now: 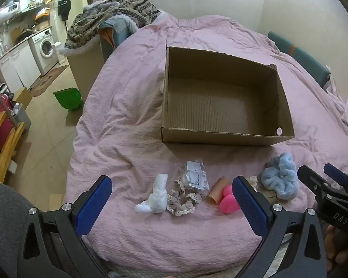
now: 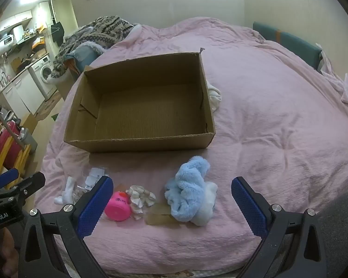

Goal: Organize soft objects

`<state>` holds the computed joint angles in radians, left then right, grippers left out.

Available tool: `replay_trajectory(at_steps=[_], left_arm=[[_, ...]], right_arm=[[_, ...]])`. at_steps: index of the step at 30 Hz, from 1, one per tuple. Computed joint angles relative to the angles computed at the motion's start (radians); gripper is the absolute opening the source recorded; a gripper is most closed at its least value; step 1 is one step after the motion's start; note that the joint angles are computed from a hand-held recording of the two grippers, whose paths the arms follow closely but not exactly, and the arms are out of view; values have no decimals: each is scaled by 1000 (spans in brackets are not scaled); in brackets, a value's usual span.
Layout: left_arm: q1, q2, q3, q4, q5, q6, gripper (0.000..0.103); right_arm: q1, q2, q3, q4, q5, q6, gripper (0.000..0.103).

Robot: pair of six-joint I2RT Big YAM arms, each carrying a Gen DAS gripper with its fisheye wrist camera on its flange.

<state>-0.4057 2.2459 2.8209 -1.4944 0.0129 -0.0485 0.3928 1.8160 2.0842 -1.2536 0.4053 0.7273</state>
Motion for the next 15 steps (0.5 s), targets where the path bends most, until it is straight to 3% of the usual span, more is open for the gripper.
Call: replay_trajectory(at_steps=[2,6,12,15], left_arm=[[0,-50,-101,66,1,1,103],[-1,28,57,-30,-1,0,103],[2,5,-3,7,0,3,103],[1,32,55,-26,-1,3,103]], right_arm=[[1,2,3,0,1,1,103],[-2,-5,-9,6,-2,1,103],[-3,-5,-7,5,-3,2,103],[-2,-4,-6,4,-2,4,103]])
